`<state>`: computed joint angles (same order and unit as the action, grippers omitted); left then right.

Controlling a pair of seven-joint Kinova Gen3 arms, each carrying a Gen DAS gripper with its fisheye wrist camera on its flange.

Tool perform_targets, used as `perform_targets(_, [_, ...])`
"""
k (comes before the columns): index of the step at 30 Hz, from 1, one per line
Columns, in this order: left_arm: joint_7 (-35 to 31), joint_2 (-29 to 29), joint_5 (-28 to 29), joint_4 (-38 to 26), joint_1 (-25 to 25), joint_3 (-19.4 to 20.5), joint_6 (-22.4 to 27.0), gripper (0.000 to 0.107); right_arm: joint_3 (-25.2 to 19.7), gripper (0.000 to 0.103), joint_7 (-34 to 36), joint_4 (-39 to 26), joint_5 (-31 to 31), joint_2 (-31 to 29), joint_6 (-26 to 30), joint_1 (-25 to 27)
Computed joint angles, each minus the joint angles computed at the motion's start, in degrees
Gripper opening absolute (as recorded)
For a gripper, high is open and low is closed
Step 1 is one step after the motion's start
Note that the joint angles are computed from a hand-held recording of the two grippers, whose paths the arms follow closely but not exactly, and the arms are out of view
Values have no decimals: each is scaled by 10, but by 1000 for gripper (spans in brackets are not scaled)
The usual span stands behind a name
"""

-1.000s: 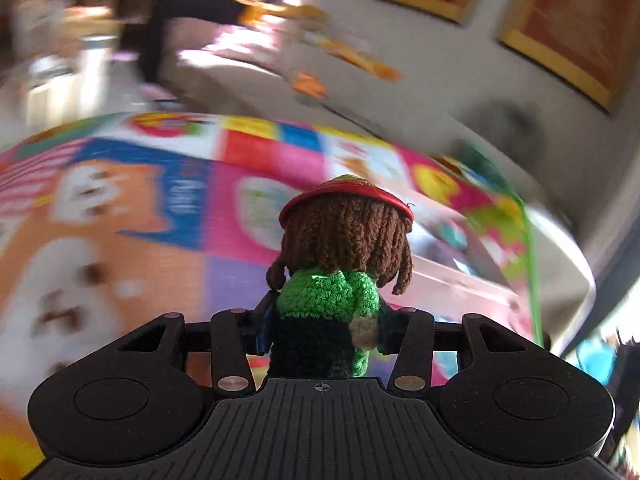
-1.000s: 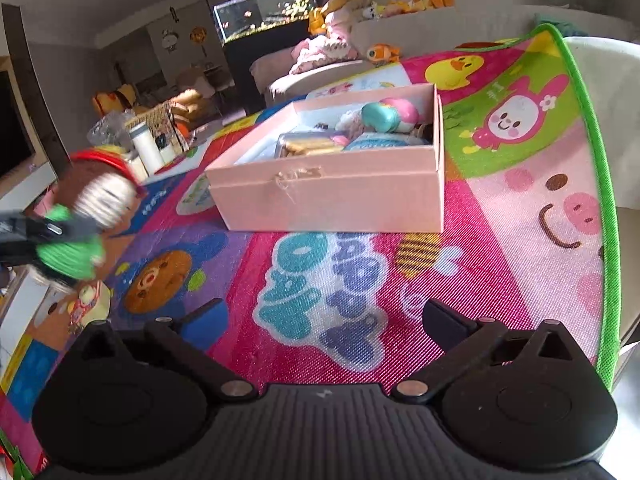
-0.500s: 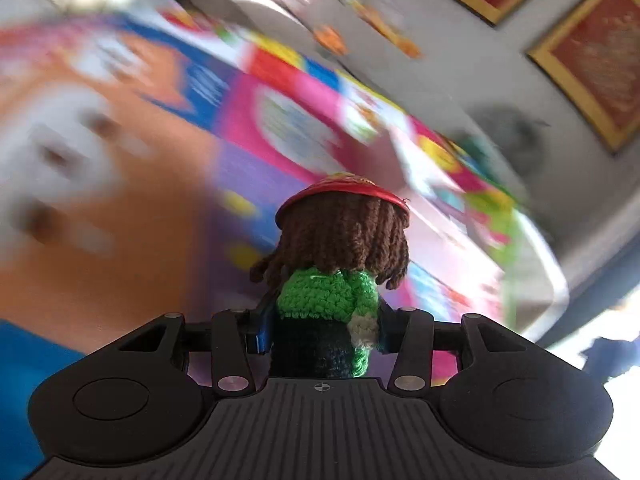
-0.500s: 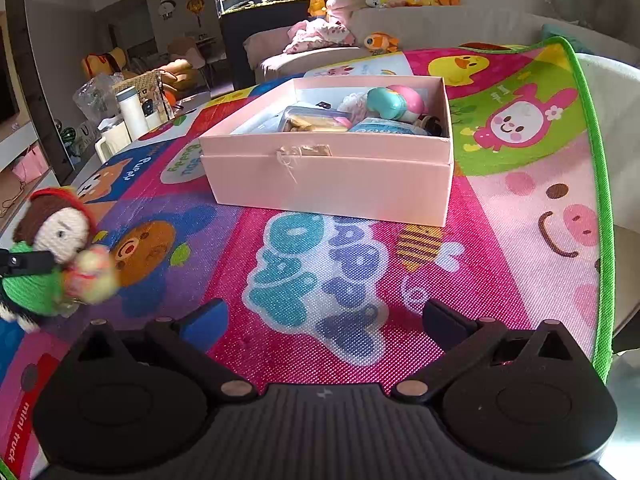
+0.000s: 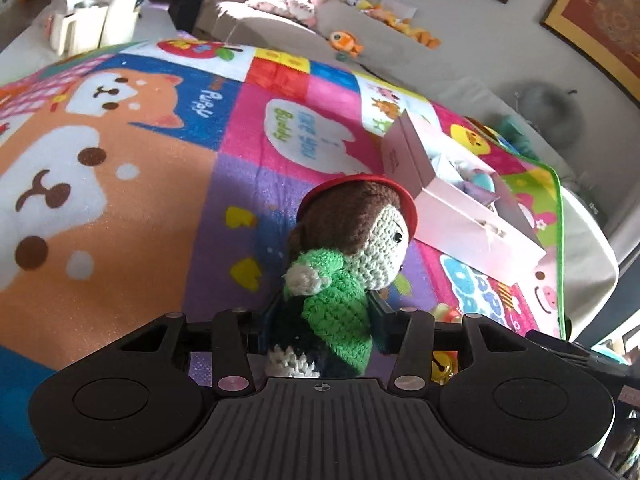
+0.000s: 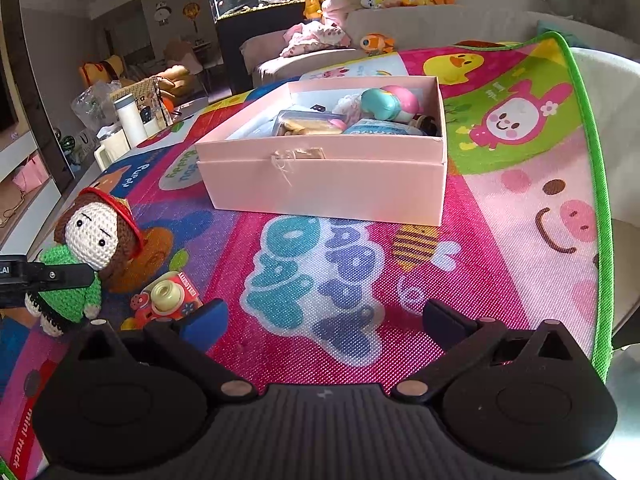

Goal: Organize objects
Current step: 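Grasp the red-and-yellow bell toy with the right gripper while the left gripper holds the doll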

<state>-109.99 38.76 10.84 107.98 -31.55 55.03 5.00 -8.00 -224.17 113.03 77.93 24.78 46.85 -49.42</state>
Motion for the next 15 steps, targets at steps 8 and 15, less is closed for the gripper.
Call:
perform_targets(8, [-1,24,-81,40,-19,24,-88,51,0,103,21,-7,-10,0,8,-5])
perform_targets(15, [35,53,-148,65,-46,50,-130,51,-16,103,95,-32,8,-1,-37,-8])
